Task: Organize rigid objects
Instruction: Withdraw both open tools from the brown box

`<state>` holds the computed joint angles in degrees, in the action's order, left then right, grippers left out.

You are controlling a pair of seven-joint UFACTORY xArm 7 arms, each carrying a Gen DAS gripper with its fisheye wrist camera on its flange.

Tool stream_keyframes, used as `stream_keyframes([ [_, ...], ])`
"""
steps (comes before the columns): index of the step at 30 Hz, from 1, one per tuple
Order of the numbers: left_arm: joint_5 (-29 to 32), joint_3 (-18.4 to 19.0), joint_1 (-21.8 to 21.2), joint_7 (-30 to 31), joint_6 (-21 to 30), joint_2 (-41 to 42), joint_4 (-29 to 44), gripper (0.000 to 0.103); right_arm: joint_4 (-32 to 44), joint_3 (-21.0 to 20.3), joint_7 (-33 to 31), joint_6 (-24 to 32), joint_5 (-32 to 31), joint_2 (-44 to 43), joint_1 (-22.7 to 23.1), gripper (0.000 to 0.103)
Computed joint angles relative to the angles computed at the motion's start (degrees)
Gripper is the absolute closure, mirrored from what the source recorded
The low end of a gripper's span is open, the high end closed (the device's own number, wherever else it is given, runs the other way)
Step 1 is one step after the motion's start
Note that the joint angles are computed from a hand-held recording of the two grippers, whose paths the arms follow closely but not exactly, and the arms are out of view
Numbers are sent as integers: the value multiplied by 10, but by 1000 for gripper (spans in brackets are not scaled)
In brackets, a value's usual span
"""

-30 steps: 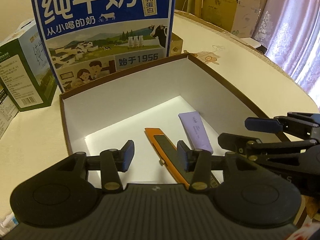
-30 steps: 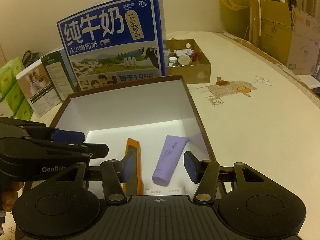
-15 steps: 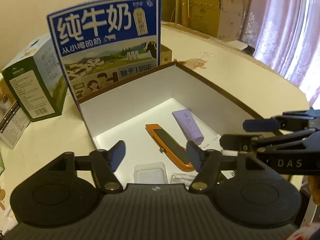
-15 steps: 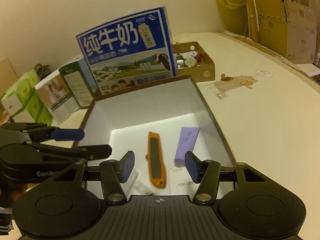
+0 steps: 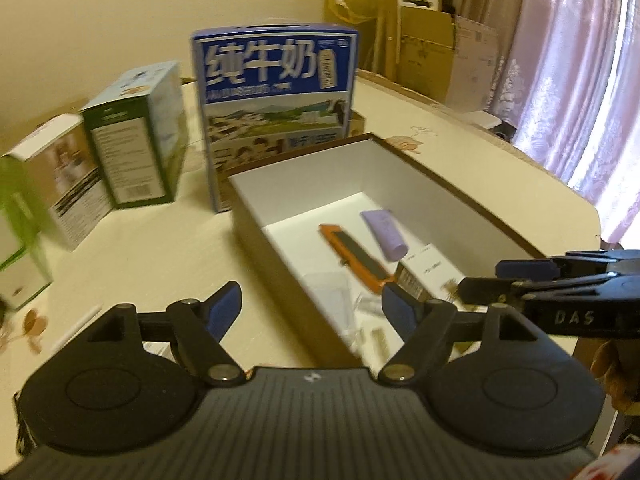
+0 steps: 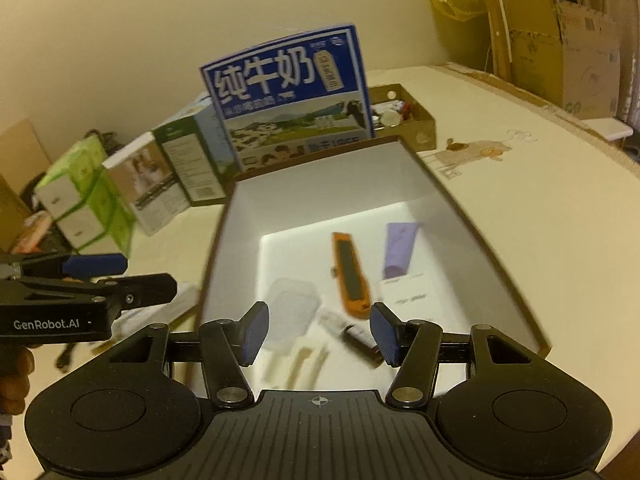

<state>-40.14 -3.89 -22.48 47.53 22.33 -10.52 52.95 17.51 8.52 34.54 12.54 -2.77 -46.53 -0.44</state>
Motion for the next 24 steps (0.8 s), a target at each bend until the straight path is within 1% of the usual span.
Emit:
stream_keyframes([
  [2, 13, 5, 9, -7, 9, -26, -21, 29, 2, 16, 13, 8, 1, -10, 2, 49],
  [4, 11, 19, 11, -6, 19, -55, -43, 29, 4, 25, 22, 14, 1, -19, 13, 49],
  [7, 32, 32, 23, -28, 39, -91, -68, 29, 6, 41, 40, 18, 2, -30, 29, 49],
  [12, 63, 58, 33, -43, 63, -153, -114, 30, 5, 52, 72, 17, 12, -36, 68, 49],
  [21, 112, 95, 61, -71, 93, -235, -171, 31, 17, 88, 117, 35, 2, -23, 117, 49],
  [24, 125, 106, 71, -77, 98, -255, -183, 31, 26, 95, 126, 29, -4, -8, 128, 49],
])
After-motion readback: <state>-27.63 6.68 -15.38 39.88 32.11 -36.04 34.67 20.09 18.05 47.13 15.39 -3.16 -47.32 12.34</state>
